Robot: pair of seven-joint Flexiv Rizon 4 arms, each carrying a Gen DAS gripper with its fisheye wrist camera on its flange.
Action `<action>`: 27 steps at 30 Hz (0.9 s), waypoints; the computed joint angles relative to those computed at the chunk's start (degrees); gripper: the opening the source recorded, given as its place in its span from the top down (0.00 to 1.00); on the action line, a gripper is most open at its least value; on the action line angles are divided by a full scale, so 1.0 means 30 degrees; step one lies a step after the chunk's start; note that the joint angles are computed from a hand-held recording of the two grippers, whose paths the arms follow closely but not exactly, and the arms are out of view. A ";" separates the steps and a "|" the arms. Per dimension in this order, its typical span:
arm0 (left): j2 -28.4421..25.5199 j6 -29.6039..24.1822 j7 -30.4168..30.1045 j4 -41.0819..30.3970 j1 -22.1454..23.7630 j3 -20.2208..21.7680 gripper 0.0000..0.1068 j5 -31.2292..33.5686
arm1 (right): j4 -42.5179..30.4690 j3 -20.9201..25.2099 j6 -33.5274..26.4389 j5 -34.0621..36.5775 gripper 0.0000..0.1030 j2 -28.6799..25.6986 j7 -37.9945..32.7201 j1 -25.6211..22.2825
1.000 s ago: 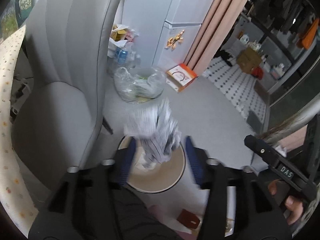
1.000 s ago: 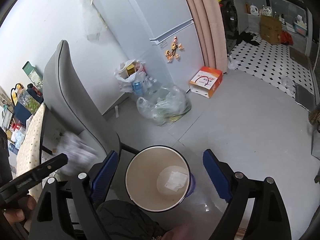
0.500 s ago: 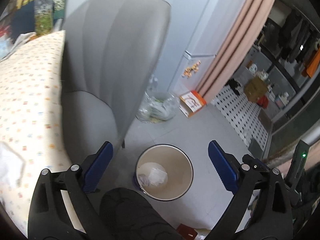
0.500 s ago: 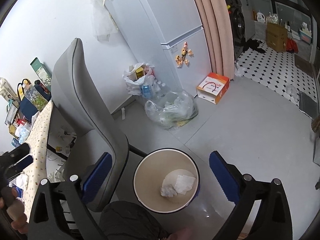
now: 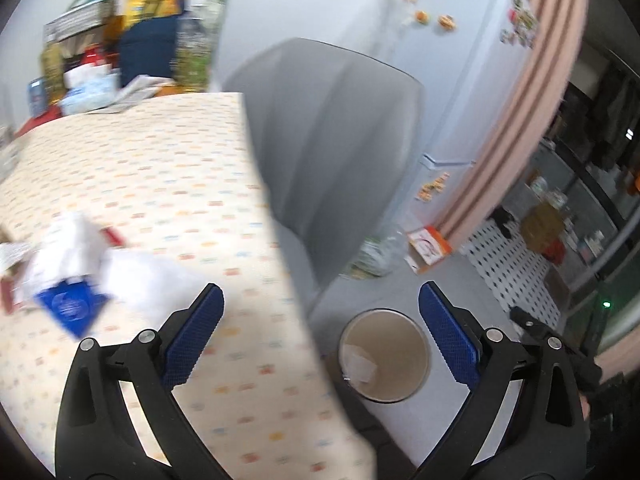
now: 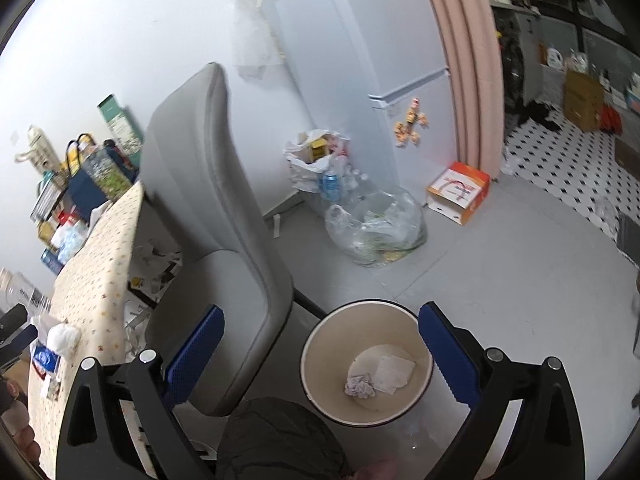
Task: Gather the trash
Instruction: 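Move both tools back from the bin to the table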
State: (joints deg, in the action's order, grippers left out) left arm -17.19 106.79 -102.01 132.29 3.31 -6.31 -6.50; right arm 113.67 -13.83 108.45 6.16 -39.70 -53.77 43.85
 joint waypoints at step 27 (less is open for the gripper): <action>0.3863 0.1879 -0.6239 0.3851 0.7686 0.0943 0.10 0.8204 | -0.3649 0.3317 -0.1608 -0.4461 0.08 -0.0106 -0.2333 0.0586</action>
